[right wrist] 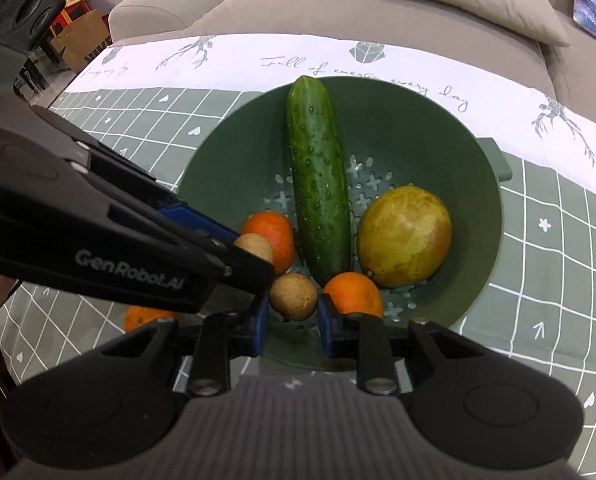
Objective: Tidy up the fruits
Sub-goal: 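Carry both brown fruits over the colander and lower them, then open both tools to drop the brown fruits into the colander, then withdraw both tools from the colander toward the loose oranges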
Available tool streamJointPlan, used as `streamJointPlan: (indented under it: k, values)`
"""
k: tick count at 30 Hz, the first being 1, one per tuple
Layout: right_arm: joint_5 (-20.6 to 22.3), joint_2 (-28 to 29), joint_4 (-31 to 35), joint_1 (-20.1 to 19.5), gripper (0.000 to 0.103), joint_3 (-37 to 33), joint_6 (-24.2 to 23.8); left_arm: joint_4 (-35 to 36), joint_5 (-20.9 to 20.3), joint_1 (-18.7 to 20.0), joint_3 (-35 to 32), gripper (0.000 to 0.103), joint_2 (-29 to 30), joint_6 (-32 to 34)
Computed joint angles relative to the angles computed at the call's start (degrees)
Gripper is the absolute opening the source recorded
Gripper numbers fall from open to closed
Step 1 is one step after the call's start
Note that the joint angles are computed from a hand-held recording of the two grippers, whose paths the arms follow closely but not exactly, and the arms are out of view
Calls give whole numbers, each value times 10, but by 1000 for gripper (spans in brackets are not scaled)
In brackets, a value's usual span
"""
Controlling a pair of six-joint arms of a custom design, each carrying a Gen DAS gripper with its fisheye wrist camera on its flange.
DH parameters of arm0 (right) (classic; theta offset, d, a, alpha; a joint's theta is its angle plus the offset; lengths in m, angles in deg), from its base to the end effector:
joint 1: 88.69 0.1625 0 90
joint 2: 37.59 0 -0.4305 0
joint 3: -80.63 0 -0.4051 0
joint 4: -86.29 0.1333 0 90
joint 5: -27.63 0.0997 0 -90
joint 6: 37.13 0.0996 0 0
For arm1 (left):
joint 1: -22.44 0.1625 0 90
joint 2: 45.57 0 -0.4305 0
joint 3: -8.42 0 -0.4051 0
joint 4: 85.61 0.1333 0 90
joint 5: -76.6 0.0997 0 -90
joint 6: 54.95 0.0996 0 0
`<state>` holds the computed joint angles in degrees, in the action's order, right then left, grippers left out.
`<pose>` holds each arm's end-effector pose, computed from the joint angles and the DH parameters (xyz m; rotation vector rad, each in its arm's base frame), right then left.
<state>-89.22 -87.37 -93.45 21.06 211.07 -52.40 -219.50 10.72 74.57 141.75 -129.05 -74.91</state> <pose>0.2373 -0.3995 0.0195 0.7551 -2.5616 0.2368 -0.1081 -0.4224 0.1798 0.4532 2.6816 -0.1570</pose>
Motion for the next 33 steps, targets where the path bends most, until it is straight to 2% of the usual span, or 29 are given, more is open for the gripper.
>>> streamJointPlan:
  k: [10, 12, 13, 21, 26, 30, 33]
  values:
    - [4, -3, -10, -2, 24, 7, 6, 6, 9, 2, -5, 28, 7, 1]
    - [6, -6, -17, -2, 27, 10, 8, 8, 12, 0, -5, 28, 7, 1]
    - [5, -7, -23, -1, 32, 13, 10, 9, 12, -1, -5, 28, 7, 1]
    - [-5, -16, -47, 6, 33, 29, 18, 10, 21, -13, 0, 30, 1, -5]
    - [-9, -23, -75, 18, 33, 45, 31, -2, 26, -33, 19, 30, -37, -6]
    - [-19, -25, -113, 38, 36, 61, 56, -3, 65, -74, 48, 30, -90, -10]
    - [-32, -22, -157, 58, 43, 77, 85, 4, 91, -108, 72, 30, -139, -13]
